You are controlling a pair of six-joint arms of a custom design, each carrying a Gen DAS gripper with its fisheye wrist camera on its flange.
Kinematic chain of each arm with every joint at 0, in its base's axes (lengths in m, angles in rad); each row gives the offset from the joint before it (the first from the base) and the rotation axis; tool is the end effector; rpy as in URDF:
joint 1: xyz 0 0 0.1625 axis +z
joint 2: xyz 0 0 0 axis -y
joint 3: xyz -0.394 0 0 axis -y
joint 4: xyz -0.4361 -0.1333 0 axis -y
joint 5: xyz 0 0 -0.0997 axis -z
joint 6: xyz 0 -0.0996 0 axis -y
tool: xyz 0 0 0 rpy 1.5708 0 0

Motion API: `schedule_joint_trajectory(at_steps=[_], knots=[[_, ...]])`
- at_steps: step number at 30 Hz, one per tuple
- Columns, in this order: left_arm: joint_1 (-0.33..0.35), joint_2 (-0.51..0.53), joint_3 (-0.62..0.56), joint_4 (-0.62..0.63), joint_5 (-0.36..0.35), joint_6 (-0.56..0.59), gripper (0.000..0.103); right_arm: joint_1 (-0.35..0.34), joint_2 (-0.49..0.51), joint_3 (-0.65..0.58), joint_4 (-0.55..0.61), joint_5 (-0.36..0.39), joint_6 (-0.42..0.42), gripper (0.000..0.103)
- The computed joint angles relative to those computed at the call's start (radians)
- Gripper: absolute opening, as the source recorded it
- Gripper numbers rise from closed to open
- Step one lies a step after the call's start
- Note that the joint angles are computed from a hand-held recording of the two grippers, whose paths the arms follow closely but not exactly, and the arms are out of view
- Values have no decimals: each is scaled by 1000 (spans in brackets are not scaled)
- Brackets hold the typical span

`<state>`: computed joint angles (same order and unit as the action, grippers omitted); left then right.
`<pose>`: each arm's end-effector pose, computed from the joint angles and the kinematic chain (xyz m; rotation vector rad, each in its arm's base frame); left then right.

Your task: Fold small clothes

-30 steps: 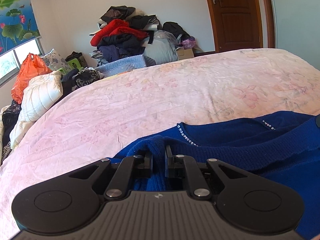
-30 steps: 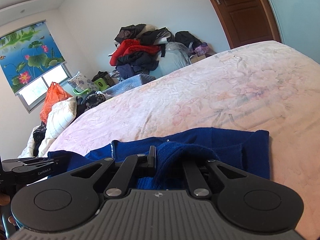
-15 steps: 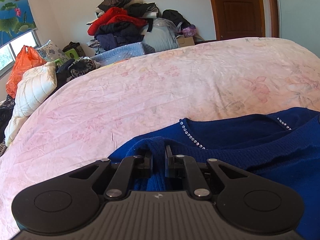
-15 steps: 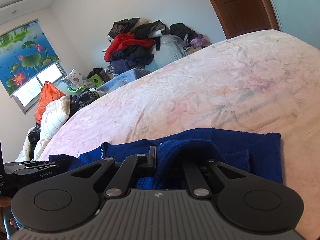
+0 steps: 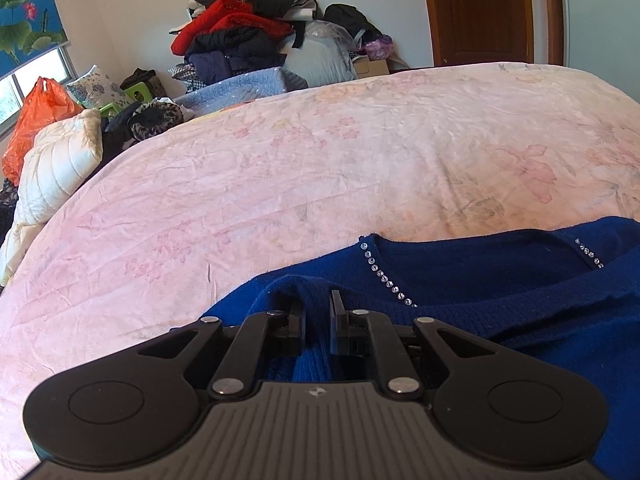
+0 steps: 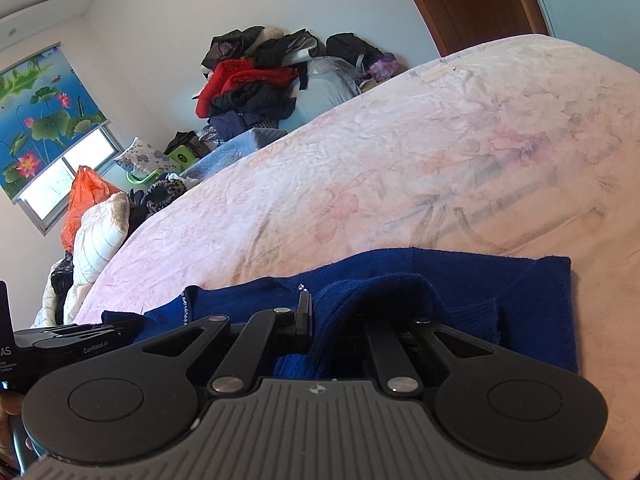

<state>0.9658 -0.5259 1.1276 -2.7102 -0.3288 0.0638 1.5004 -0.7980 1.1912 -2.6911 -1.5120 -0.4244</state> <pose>-0.2692 -0.7894 0.1369 0.2713 1.9284 -0.8726 0.0812 -0.8262 0.2695 0.5290 -2.7775 1.0633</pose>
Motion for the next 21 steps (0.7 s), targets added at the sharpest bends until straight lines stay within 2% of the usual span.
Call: schedule_joint_trajectory(at_steps=[5,8,10,12,17,19,21], knots=[[9,8,-25,24,-18,-18,10,-1,17,-31,20,6,15,11],[19,8,-34,23,-54,-17,11,-1,31,-50,28,-3,20,11],[29,-8,-35,82,-93,-65,11,-2,41,-64,40,-11,27,11],[39,-24,-38,137,-128,-121,12,-5,50,-79,55,-12,44,19],[66,-74,-44,247,-253,-270,12,-17,70,-126,119,13,119,23],[77,-93,-44,276,-302,-327,13,-19,73,-140,145,25,130,29],[88,-110,-42,292,-349,-369,14,-21,74,-149,169,44,132,40]])
